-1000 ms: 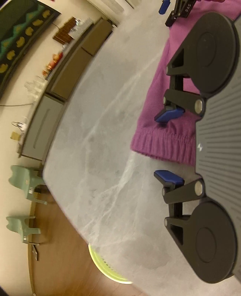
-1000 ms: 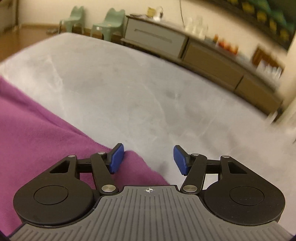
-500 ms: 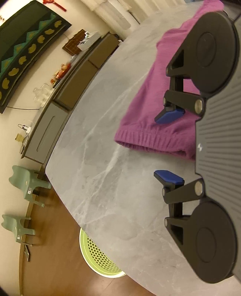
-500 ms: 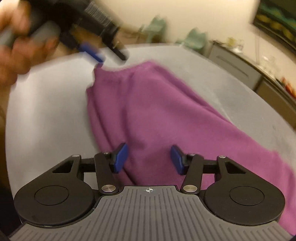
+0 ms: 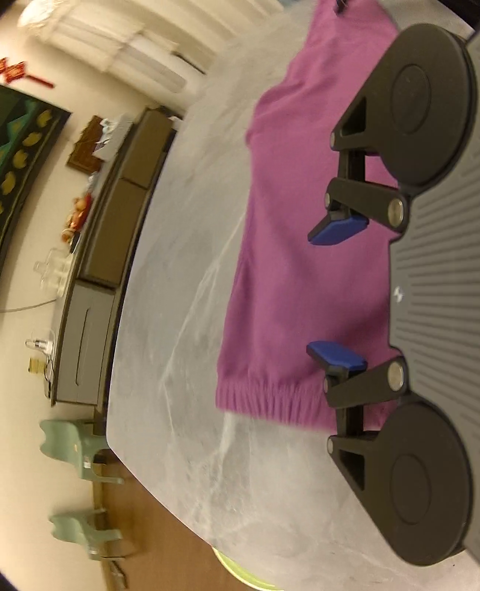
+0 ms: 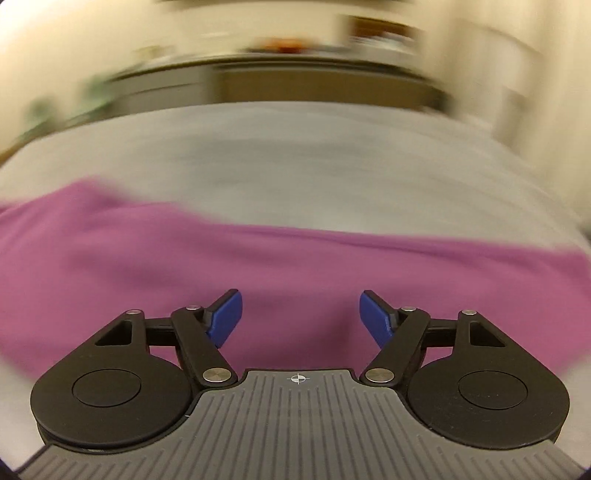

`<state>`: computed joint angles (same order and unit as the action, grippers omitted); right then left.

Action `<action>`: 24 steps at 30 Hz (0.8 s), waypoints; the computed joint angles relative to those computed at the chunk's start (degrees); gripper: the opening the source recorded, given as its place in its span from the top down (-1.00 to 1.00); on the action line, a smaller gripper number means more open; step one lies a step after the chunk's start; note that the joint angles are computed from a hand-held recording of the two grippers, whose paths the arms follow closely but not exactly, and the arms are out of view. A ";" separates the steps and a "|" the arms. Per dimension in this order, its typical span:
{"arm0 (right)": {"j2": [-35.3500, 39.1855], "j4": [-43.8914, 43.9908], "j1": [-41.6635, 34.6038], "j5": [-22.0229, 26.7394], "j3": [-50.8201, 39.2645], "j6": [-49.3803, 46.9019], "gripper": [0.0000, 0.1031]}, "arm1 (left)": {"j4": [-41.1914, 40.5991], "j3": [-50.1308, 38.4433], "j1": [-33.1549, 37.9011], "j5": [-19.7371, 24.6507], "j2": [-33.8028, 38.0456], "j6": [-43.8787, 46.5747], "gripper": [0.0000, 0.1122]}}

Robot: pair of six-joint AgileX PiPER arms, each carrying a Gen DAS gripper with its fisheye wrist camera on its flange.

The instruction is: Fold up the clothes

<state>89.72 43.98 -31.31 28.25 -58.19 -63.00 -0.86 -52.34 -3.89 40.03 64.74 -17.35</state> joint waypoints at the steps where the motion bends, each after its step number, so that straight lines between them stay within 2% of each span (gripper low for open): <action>1: 2.15 0.53 -4.28 0.84 -2.87 -0.78 -0.45 | 3.60 -0.38 -2.70 0.18 0.43 -4.12 -0.04; 5: 13.64 -0.35 -17.50 4.35 -18.90 6.08 -0.53 | 15.70 -1.63 -11.41 2.64 1.98 -19.39 -0.03; 7: 20.81 -1.31 -21.30 7.11 -28.47 11.14 -0.53 | 19.60 -2.61 -14.86 4.46 3.46 -24.92 -0.03; 11: 30.96 0.70 -22.17 8.84 -40.79 12.14 -0.50 | 24.21 -4.93 -19.46 7.71 7.32 -30.89 -0.03; 15: 37.76 2.47 -22.95 11.30 -50.91 8.43 -0.66 | 25.83 -8.13 -21.77 9.33 12.63 -32.17 -0.03; 17: 41.22 2.16 -22.35 13.66 -56.46 6.74 -0.64 | 26.18 -10.30 -22.11 9.93 15.86 -31.87 -0.03; 18: 42.94 1.20 -22.35 15.53 -59.47 6.09 -0.53 | 26.30 -11.38 -22.19 10.09 17.39 -31.60 -0.03; 19: 44.51 -0.67 -22.27 17.82 -62.40 6.36 -0.05 | 26.39 -12.24 -22.27 10.16 18.70 -31.45 -0.03; 20: 46.47 -2.46 -22.30 21.50 -66.30 7.31 0.26 | 26.40 -13.14 -22.28 10.23 20.02 -31.16 -0.03; 21: 47.18 -2.48 -22.33 22.90 -67.91 6.98 0.32 | 26.29 -14.09 -22.16 10.29 21.38 -30.63 -0.03; 22: 47.32 -1.93 -22.34 23.23 -68.42 6.15 0.50 | 26.30 -15.10 -22.08 10.56 22.80 -30.17 -0.03; 24: 47.98 -1.03 -22.67 24.33 -70.00 5.72 0.58 | 27.02 -16.40 -22.17 10.74 24.79 -30.12 -0.06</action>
